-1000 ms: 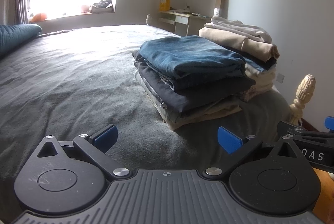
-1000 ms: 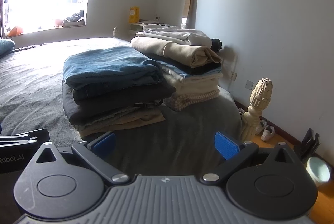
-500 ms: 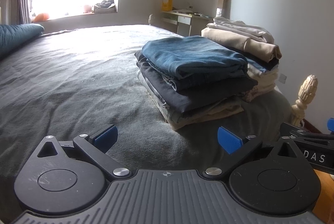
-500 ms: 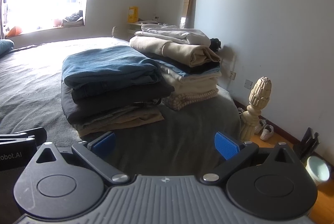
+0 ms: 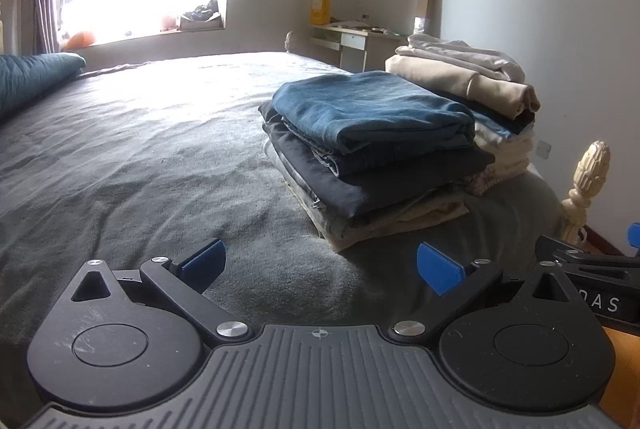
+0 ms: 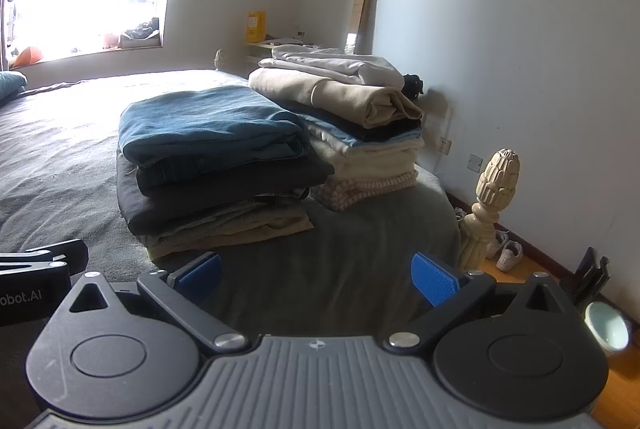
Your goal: Fold clothes
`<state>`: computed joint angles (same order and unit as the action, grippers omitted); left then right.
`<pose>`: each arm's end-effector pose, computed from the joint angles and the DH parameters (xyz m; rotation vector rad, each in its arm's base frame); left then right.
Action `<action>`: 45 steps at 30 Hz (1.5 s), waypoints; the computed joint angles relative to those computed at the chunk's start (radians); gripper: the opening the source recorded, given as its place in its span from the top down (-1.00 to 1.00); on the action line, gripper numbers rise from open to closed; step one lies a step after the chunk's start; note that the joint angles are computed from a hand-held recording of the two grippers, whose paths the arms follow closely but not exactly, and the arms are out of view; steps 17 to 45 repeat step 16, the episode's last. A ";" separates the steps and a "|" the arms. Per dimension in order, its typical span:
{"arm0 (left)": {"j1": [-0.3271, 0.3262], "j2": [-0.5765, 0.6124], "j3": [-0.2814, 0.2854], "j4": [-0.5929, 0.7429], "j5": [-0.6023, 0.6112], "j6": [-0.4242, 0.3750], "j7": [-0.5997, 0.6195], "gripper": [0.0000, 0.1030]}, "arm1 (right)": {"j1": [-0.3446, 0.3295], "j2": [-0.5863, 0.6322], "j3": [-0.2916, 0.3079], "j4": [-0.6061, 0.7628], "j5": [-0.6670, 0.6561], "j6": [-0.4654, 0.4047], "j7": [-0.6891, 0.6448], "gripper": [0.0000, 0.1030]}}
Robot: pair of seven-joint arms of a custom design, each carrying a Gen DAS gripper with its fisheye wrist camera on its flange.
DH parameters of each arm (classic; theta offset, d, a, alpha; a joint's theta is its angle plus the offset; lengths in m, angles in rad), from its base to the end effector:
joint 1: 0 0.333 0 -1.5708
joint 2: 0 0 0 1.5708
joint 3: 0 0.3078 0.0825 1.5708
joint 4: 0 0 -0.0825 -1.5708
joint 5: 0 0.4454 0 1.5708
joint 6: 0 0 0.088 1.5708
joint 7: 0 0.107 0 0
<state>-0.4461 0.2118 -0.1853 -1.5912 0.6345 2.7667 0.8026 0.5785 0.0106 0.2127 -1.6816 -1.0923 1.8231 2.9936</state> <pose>0.5847 -0.4424 0.6009 -1.3841 1.9030 -1.1516 0.5050 0.4069 0.6170 -1.3096 1.9899 -1.2916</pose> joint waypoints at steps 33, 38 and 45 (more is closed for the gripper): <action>0.001 -0.005 0.002 -0.007 0.017 0.005 -0.015 -1.00 | 0.004 0.006 -0.001 0.004 -0.001 -0.003 -0.006 -1.00; 0.001 -0.005 0.002 -0.007 0.017 0.005 -0.015 -1.00 | 0.004 0.006 -0.001 0.004 -0.001 -0.003 -0.006 -1.00; 0.001 -0.005 0.002 -0.007 0.017 0.005 -0.015 -1.00 | 0.004 0.006 -0.001 0.004 -0.001 -0.003 -0.006 -1.00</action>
